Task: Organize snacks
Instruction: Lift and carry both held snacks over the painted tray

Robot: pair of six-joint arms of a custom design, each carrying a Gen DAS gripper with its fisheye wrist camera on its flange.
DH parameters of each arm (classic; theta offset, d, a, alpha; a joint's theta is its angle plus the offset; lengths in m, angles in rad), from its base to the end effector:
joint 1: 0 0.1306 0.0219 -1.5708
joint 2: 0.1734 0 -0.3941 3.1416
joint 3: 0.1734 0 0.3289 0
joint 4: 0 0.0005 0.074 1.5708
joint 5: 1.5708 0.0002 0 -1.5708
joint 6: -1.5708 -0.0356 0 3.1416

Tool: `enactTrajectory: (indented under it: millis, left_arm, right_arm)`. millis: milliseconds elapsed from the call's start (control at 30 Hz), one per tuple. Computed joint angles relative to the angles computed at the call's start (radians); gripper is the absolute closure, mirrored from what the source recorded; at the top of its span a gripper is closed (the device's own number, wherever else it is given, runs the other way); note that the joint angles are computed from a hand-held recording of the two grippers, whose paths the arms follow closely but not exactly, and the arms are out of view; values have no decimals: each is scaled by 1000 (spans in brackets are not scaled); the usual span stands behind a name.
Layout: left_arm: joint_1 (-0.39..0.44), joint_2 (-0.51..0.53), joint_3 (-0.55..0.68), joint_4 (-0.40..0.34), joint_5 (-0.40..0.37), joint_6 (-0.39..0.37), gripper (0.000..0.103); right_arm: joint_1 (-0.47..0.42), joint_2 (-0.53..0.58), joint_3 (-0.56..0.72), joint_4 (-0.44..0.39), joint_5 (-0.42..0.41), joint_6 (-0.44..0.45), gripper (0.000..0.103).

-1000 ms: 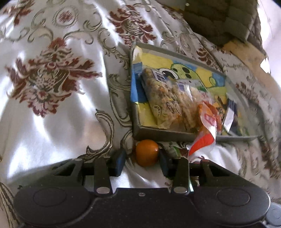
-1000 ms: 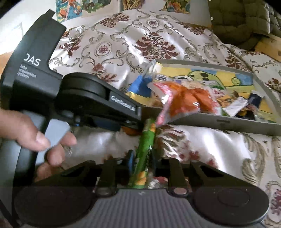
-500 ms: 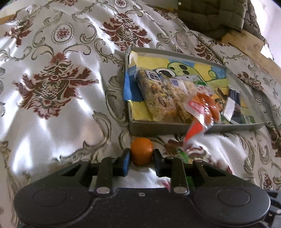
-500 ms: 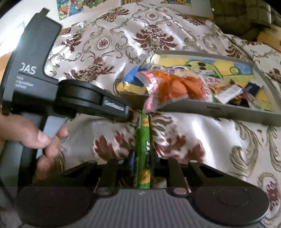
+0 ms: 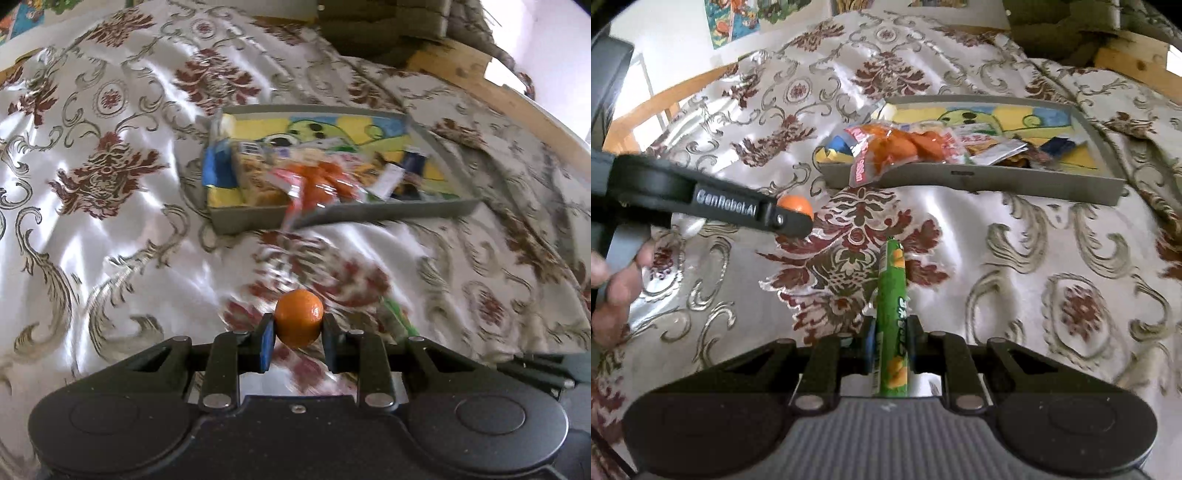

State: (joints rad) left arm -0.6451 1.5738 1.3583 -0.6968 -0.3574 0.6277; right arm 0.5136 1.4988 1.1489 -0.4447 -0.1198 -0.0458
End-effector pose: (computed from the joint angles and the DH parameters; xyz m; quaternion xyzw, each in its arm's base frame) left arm 0.3890 -0.2778 0.3632 -0.0494 0.9317 -0.0538 0.3559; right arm 0.3877 0.2230 0.3318 -0.2362 0.8936 0.1575 0.3478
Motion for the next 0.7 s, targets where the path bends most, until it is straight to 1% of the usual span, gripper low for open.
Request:
enactTrajectory:
  millis: [167,267,367,467,633,700]
  left_arm:
    - [-74,-7,31,-45,-56,1,75]
    - [-97,-9,54,-34,-91,-20,75]
    - [-109,-14,58,-2,-126,-38,75]
    - [-114,-10,56,36,-165,-79,75]
    - [-95,-9,41,117,-153,-93,75]
    - [-87,-2,42,146,-156,-110,75]
  right_arm:
    - [-39,-87,-49,26,-22,-6,84]
    - [-62,-112,-43,28,-36,-20,84]
    - [-86,-125,-24,25,-50,-28,84]
    - [-108,-124,4,23,-55,-26,84]
    - [-149,-106,74,-12,-70,21,84]
    - [-162,-90,102,-17,-81,48,84]
